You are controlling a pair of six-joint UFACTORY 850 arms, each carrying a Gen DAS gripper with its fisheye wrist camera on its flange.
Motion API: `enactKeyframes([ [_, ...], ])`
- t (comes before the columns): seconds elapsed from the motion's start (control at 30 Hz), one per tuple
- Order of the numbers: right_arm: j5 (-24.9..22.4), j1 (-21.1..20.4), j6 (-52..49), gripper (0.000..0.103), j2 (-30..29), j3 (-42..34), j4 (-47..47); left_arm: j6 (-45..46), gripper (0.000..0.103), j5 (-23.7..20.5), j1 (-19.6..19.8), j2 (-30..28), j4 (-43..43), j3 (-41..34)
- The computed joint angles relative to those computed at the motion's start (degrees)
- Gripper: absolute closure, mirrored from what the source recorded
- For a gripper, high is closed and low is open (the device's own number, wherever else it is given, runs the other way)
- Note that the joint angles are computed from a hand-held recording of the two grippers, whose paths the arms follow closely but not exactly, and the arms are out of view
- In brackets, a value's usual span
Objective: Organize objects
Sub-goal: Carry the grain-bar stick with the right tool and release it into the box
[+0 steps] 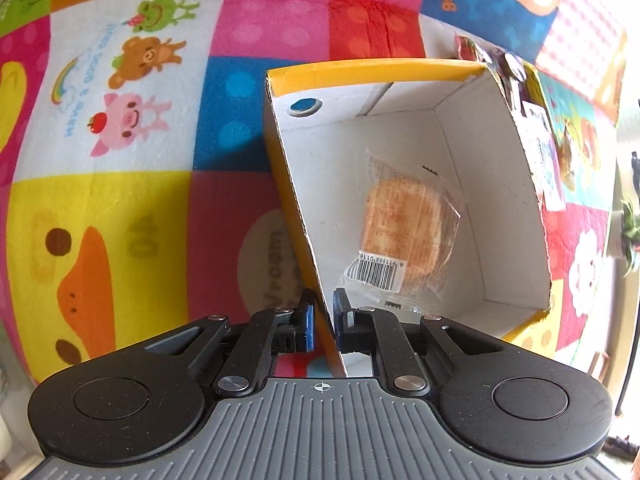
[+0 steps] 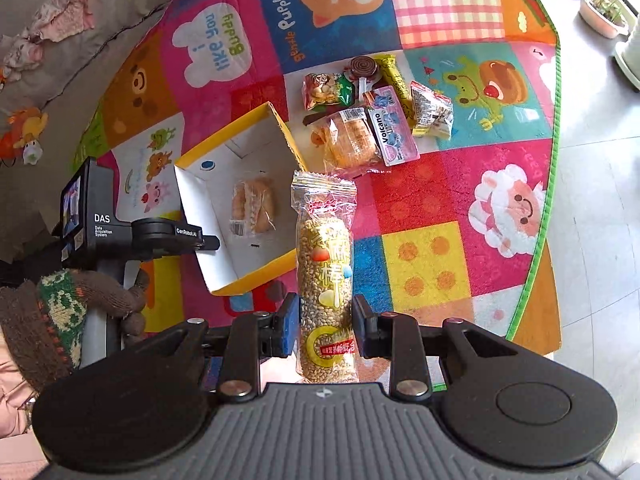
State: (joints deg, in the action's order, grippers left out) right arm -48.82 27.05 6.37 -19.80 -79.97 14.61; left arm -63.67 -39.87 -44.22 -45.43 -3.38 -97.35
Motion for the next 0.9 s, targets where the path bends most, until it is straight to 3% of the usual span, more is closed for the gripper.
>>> enactKeyframes([
  [0.2,-0.1,3.1,2.6,0.076,0.8,0.7,-2.7,1.9,0.091,6.4,0.8,2.8,-2.0,5.3],
  [0.53,-1.3,7.0,3.5,0.076,-0.1,1.2,-0.9,0.0,0.091,11.0,1.1,4.8,-2.0,9.1],
  [0.7,-0.5,8.5,2.4,0.076,-4.2,-4.4,0.4,0.0,0.091,14.4,1.6,6.8,-5.8,12.7],
  [0.9,0.5,8.8,1.1,0.075,-12.2,-16.0,4.3,-2.6,0.091,16.8,1.1,8.4,-4.2,15.5],
])
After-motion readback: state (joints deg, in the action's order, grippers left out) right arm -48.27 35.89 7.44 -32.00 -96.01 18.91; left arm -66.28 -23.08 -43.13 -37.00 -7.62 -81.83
